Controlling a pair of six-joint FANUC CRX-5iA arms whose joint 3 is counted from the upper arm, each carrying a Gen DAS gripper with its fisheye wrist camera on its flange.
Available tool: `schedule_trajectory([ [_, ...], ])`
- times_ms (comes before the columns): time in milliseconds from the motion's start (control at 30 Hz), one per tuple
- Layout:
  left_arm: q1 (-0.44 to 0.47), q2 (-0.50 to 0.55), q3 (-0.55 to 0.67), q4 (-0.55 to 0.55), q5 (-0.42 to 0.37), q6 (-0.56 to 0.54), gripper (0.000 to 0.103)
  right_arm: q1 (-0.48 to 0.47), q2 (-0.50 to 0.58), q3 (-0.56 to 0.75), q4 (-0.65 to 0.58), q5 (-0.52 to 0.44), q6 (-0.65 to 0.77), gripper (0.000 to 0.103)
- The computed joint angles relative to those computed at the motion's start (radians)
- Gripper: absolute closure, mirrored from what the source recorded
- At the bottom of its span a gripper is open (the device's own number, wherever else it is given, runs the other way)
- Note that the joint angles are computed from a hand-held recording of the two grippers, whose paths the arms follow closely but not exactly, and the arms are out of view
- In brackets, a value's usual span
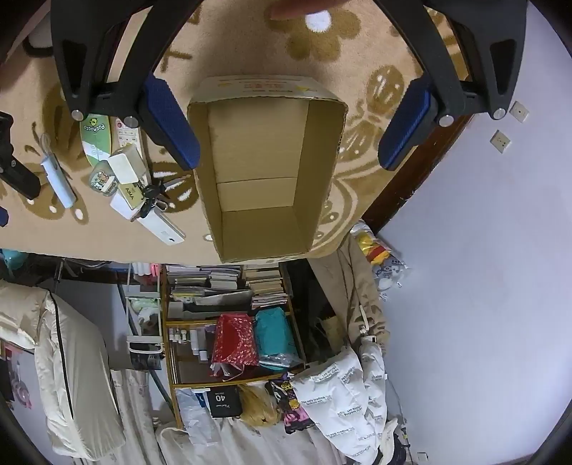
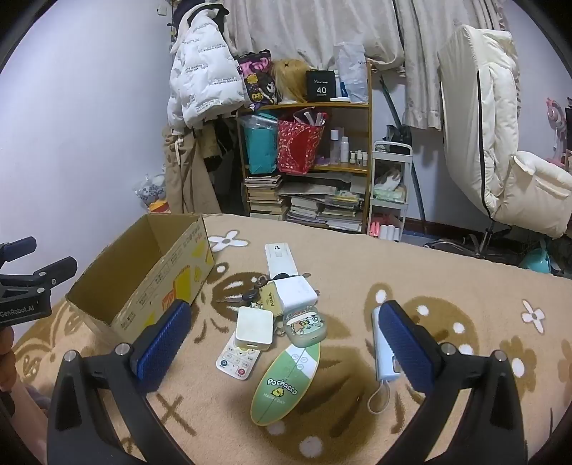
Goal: Organize rigid objects
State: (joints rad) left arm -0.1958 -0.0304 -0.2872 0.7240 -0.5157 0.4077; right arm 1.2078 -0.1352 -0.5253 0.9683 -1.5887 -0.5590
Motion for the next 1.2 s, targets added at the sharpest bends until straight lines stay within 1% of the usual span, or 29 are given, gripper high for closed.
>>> schedule_trajectory([
  [33, -0.004, -0.004, 0.0, -0.025, 0.02, 0.006, 0.004, 0.0, 0.0, 0.002, -0.003, 0.0, 0.003, 0.0],
  [267, 0.004, 0.005, 0.019, -0.025, -0.016, 0.012, 0.004, 0.0, 0.002, 0.003, -0.005, -0.001, 0.006, 0.0],
  [300, -0.004, 0.002, 0.014, -0.026, -0.004, 0.015, 0.004, -0.002, 0.002, 0.004, -0.007, -0.001, 0.008, 0.0],
  [333, 0.011, 0.012, 0.026, -0.01, -0.029, 0.007, 0.004, -0.001, 0.003, 0.005, -0.008, -0.003, 0.008, 0.0],
  [367, 0.01, 0.013, 0.026, -0.009, -0.024, 0.004, 0.004, 0.0, 0.002, 0.004, -0.008, -0.005, 0.006, 0.0],
  [500, 0.015, 0.035, 0.056, -0.029, -0.041, 0.026, 0.004, 0.0, 0.003, 0.005, -0.008, -0.004, 0.009, 0.0],
  [533, 0.008, 0.011, 0.023, -0.016, -0.019, 0.016, 0.004, 0.0, 0.002, 0.005, -0.008, -0.003, 0.009, 0.0],
  [833, 0.008, 0.005, 0.008, 0.012, -0.025, -0.009, 0.004, 0.0, 0.003, 0.005, -0.009, -0.002, 0.01, 0.0],
  [1100, 0.009, 0.004, 0.01, 0.012, -0.027, 0.001, 0.004, -0.001, 0.003, 0.005, -0.01, 0.0, 0.011, 0.0],
  [1200, 0.006, 0.0, 0.003, 0.016, -0.008, 0.001, 0.004, -0.001, 0.004, 0.006, -0.012, -0.001, 0.012, 0.0],
])
